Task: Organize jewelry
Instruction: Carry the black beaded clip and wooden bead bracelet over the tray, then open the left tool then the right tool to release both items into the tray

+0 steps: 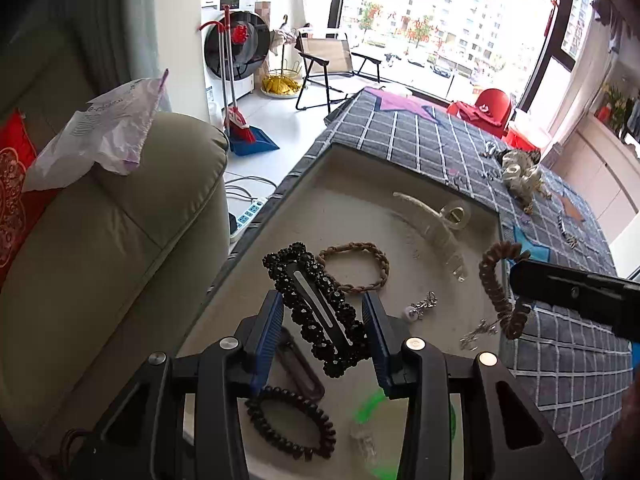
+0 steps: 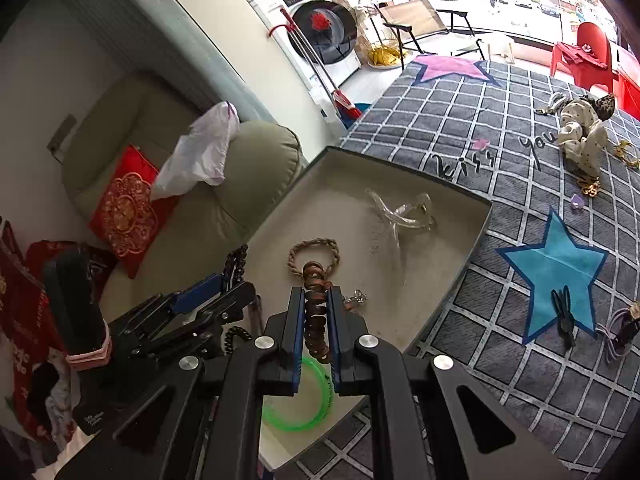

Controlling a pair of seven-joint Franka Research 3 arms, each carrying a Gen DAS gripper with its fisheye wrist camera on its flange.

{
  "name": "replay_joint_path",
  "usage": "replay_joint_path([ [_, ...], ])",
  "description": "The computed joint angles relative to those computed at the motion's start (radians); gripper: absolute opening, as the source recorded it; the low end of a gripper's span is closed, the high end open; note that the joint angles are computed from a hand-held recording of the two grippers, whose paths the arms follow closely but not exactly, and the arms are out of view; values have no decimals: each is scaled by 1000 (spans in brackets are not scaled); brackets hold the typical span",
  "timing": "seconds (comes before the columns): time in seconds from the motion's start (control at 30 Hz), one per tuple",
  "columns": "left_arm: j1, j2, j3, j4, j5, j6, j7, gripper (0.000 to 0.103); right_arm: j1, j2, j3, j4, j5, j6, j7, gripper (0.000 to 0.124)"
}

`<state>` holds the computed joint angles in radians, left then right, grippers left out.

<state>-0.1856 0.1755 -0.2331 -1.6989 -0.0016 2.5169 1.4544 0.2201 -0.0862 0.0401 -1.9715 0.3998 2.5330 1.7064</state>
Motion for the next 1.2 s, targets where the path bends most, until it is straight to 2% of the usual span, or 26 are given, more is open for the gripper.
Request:
replay_joint_path([
  [0.33,-22,67,9,56,94,-48,-67,43,-13,53,-5,17,-53,-26,56,12],
  [0.8,-45,88,16,69,195,-91,-122,46,-17,102,-8,28,-42,-50,73,12],
  [0.83,-47,89,17,71,202,-96,-125,53,-18,104,-8,30,-44,-52,75,12],
  [0.87,-50,88,19,70,212,-98,-134,73,-18,107,-8,33,-44,-53,75,12],
  [0.9,-52,83,22,62,224,-89,-146,79,-18,109,-8,35,-45,-54,76,13],
  [0.97,-58,71,29,46,259,-62,-172,81,-18,115,-9,41,-44,-61,77,13],
  [1.2,-55,75,23,67,259,-85,-174,81,-18,113,-8,51,-38,-73,67,16],
])
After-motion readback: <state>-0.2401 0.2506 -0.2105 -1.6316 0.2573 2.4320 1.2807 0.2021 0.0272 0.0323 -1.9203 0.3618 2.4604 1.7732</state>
